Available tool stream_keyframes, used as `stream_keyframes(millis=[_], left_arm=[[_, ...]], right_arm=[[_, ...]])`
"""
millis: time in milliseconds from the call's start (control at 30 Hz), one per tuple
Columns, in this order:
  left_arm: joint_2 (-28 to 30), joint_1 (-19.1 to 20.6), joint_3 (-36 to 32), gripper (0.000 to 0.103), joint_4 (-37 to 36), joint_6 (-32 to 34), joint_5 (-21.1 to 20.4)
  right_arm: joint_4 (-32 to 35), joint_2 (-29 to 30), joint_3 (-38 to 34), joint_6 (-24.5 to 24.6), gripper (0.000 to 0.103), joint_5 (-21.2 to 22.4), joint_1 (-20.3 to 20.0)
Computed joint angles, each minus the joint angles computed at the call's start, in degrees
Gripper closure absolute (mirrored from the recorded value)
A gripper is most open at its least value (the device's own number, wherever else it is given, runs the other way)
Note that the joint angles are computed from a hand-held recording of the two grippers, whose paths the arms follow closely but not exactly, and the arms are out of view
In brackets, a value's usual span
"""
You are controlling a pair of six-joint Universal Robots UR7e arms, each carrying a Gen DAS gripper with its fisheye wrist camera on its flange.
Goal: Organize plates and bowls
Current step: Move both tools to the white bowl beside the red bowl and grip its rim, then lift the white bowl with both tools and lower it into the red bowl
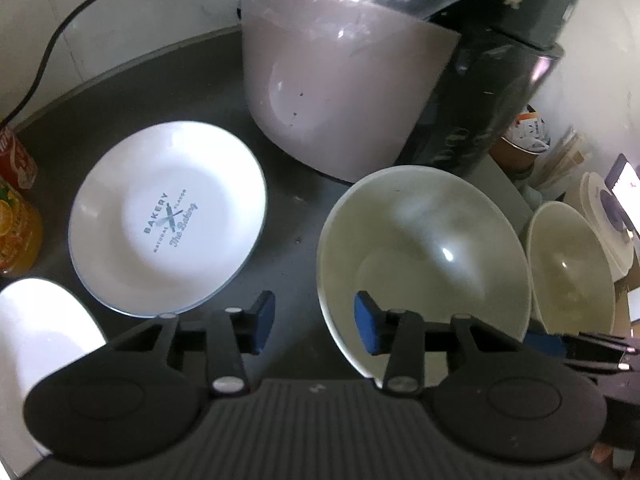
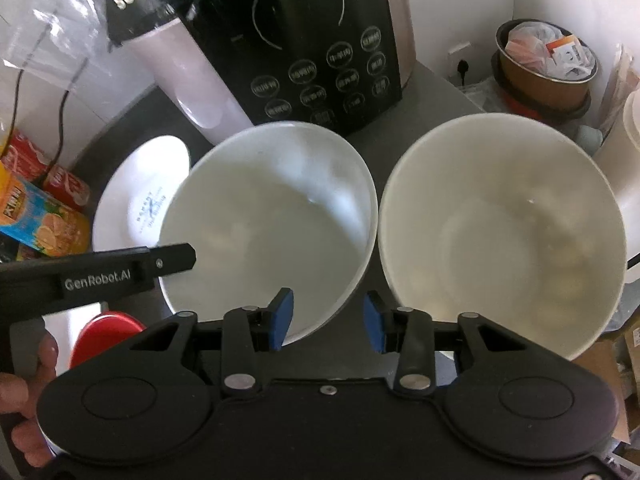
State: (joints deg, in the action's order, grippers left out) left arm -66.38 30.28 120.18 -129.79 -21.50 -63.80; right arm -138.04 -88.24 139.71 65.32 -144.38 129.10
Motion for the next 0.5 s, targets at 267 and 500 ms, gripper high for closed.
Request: stream_keyframes(millis=[267,500], left_arm=[[2.2,0.5,-1.1,0.078,1.2,-0.9,0.2],[2.5,0.5,-0.9,0.097,-0.4,-1.7,0.0]], right_arm=[[0.4,1.6,-1.2,-2.6,0.073,-0.3,-1.2],[2.3,1.1,-1.1,-0.7,0.085,-1.3,-0.9]])
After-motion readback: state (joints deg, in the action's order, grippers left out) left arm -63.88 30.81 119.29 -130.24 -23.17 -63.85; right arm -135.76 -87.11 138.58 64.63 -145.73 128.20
